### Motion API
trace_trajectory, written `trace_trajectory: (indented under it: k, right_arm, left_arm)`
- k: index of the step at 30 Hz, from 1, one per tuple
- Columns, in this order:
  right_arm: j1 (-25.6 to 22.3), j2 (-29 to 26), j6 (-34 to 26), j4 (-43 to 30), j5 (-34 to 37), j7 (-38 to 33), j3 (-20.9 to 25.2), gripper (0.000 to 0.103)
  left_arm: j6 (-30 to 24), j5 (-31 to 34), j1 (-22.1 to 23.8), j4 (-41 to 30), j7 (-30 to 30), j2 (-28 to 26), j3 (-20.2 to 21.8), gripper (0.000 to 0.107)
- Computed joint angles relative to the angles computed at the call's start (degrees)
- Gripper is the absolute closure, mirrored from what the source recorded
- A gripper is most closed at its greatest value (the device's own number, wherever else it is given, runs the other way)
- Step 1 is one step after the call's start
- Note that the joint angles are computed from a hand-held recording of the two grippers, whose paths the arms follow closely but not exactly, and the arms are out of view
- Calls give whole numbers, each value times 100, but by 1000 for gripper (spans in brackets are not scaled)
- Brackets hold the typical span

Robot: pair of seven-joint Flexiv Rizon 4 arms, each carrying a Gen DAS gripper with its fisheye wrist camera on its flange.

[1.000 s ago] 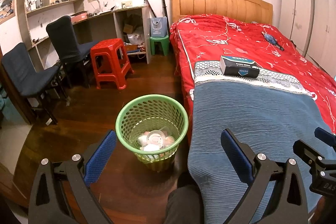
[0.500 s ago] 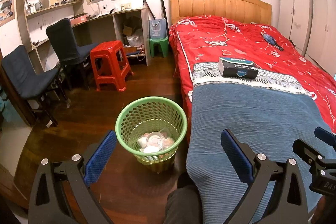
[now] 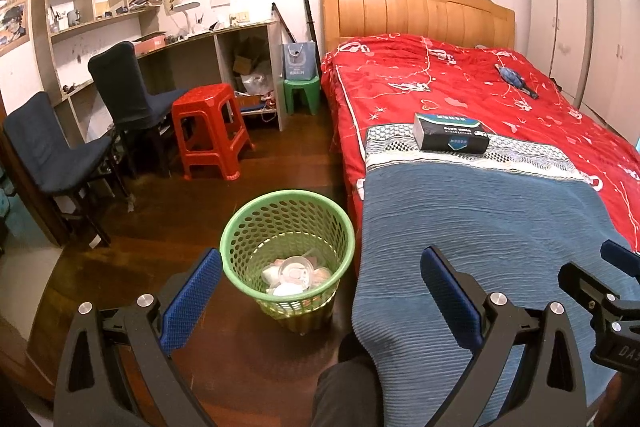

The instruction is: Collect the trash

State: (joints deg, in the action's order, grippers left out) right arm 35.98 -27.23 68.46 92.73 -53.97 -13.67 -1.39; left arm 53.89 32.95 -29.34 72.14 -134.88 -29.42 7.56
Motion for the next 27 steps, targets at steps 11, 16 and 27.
trace_trajectory:
  k: [11,16,27]
  right_arm:
    - [-15,4,40,16,3,-2,-4,5]
    - [-16,-4,33,12,22,4,-4,5]
    - [-17,-3,36,15,27,25,-7,5]
  left_arm:
    - [22,13,12,-10,5,28,-8,11]
    - [-35,120,-42,-69,-64,23,44,11]
    - [-17,-37,29,-72,93,5,-37,11]
